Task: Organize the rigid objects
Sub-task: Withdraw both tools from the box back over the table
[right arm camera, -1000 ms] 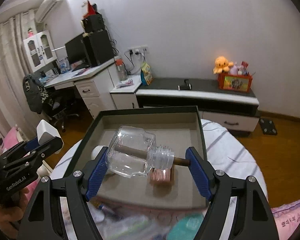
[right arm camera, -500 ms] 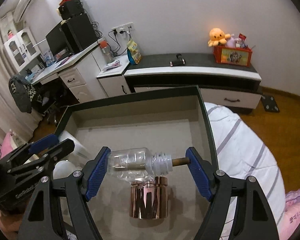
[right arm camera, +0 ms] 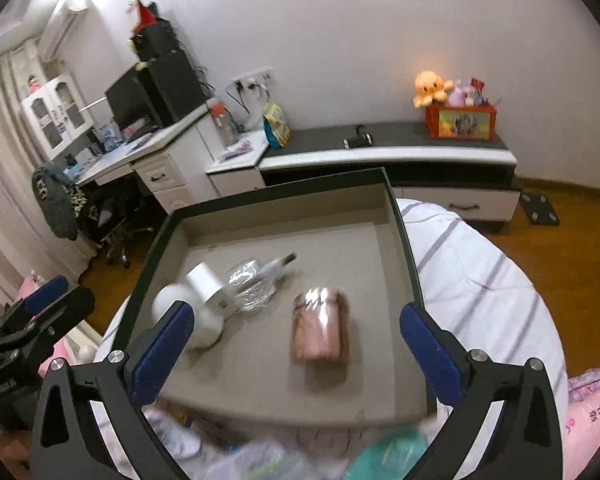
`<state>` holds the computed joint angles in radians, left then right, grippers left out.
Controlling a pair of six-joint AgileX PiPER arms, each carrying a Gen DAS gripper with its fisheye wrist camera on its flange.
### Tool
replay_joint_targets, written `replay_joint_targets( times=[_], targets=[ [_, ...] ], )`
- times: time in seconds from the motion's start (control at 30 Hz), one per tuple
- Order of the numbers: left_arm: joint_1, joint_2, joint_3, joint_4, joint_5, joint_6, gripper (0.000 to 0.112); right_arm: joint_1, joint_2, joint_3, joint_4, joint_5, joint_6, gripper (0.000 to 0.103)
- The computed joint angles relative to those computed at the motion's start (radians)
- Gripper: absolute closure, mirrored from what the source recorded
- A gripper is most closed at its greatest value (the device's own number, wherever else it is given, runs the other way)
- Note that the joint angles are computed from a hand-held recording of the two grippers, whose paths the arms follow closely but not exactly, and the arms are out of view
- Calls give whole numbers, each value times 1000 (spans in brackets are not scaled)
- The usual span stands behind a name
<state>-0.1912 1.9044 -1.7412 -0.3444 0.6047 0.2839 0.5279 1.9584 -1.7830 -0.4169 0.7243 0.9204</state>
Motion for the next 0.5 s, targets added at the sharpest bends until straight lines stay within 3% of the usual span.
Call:
replay_joint_targets(
  times=[0.27,0.5],
  targets=[
    [11,-294,384,-97,-139,115,9,179,-194,247,-299,3,340,0],
    [-3,-499,632,-17,-231,37,9,347,-286,365,-509,118,593,0]
  ],
)
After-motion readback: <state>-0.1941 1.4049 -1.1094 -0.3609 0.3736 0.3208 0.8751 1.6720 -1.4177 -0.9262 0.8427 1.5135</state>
